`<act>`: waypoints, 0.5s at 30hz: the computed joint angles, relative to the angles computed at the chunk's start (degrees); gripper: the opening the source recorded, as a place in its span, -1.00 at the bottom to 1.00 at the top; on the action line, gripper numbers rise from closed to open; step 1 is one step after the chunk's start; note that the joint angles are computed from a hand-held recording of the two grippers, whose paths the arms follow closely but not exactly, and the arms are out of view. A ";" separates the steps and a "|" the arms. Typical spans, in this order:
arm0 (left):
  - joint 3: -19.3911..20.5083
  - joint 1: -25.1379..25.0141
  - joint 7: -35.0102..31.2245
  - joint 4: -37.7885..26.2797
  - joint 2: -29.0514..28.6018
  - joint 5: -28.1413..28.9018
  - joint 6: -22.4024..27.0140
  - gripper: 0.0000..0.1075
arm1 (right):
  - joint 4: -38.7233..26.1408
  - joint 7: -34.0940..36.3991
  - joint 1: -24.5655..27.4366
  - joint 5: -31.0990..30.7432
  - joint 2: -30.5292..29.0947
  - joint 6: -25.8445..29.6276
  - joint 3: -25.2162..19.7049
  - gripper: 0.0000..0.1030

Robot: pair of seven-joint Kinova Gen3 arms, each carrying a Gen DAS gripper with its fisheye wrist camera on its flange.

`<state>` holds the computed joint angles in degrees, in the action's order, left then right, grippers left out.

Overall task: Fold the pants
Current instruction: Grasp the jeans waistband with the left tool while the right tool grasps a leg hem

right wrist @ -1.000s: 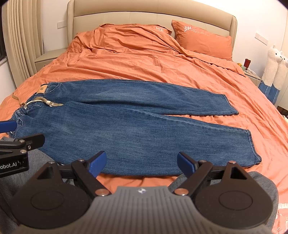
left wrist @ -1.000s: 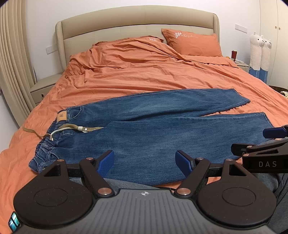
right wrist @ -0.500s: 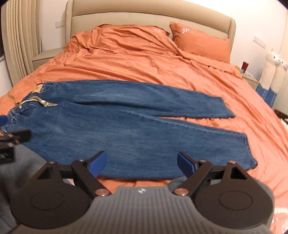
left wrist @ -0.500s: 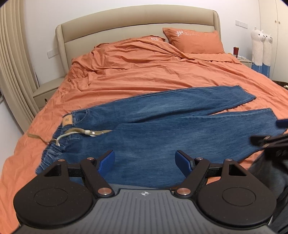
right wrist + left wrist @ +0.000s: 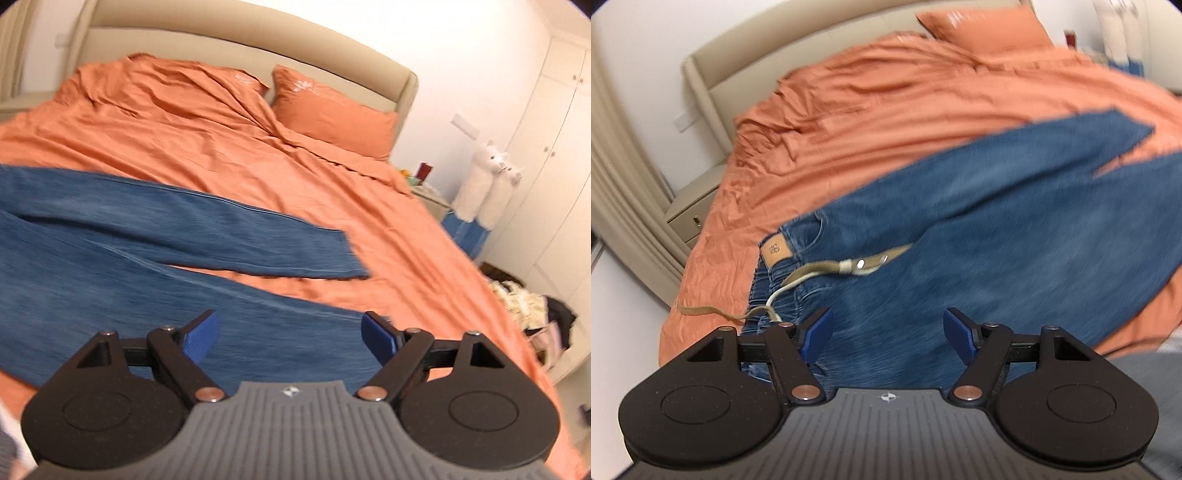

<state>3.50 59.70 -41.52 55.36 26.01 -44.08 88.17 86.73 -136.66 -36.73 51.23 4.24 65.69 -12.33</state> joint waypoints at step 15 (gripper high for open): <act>4.89 -16.64 -27.30 4.95 -2.92 19.21 -1.31 0.48 | -5.58 11.00 6.70 -7.55 7.99 -1.20 7.49 -0.82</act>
